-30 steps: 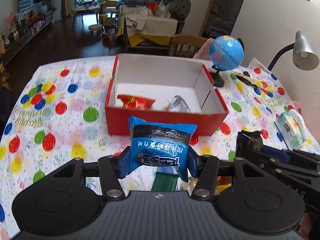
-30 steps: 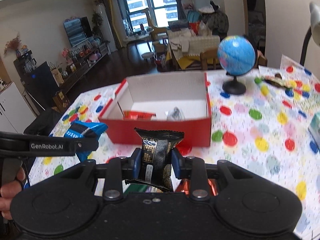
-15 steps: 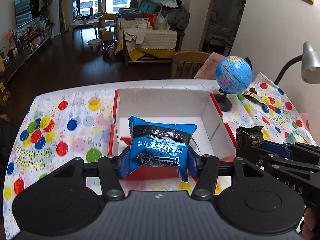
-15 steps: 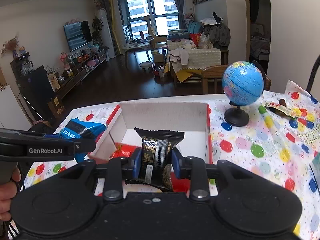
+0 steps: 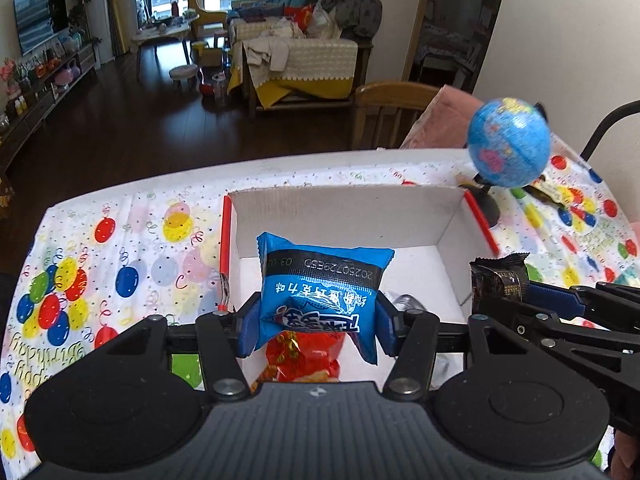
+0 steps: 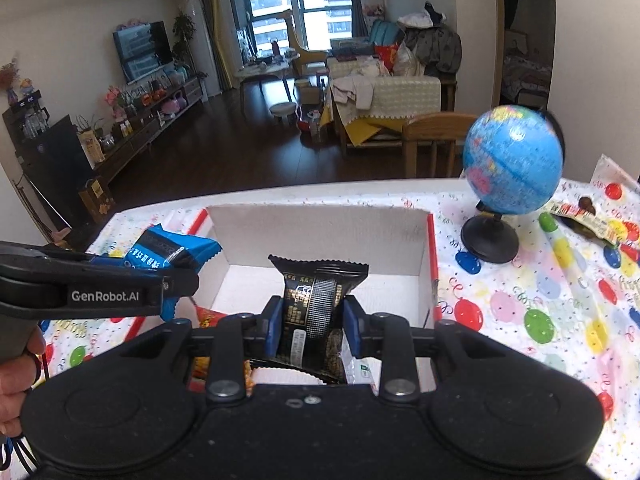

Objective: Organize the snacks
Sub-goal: 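Carry the blue packet and black packet into the red box with both tools, then open both tools to release the packets inside the red box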

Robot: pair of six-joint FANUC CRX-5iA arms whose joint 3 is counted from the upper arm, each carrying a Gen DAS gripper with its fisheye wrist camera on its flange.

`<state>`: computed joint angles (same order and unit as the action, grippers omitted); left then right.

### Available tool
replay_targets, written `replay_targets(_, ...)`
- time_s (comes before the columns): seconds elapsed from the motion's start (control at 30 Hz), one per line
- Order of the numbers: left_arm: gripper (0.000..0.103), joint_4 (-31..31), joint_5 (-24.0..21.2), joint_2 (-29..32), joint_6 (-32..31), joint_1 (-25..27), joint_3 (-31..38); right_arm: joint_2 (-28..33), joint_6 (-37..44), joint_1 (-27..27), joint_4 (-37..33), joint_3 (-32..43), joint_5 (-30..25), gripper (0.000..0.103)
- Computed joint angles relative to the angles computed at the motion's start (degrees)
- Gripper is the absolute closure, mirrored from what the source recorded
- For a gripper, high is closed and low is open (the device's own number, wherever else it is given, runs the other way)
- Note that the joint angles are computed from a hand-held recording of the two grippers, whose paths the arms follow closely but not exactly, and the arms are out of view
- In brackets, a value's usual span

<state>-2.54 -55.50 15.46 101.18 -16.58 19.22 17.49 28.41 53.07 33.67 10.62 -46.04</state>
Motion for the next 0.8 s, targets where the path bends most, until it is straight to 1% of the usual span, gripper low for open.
replay_targets(0.2, 0.047, 0.58, -1.07, 3.95, -1.46, 0.82, 2.30, 3.80, 1.98, -0.82, -3.35, 3.94, -1.95, 0.073)
replay_targets(0.43, 0.047, 1.16, -2.84, 7.89, -2.91, 1.19, 4.92, 6.82, 4.41, -1.46, -6.86, 7.29, -4.95, 0.073)
replay_targets(0.63, 0.047, 1.74, -4.10, 9.64, -4.58, 1.15, 5.76, 8.39, 5.49, -1.64, -9.66, 9.18, -7.30, 0.072)
replay_targets(0.8, 0.046, 2.11, -5.18, 10.40, -5.08, 0.96, 6.20, 8.59, 5.71, -1.74, -10.60, 9.38, -7.83, 0.071)
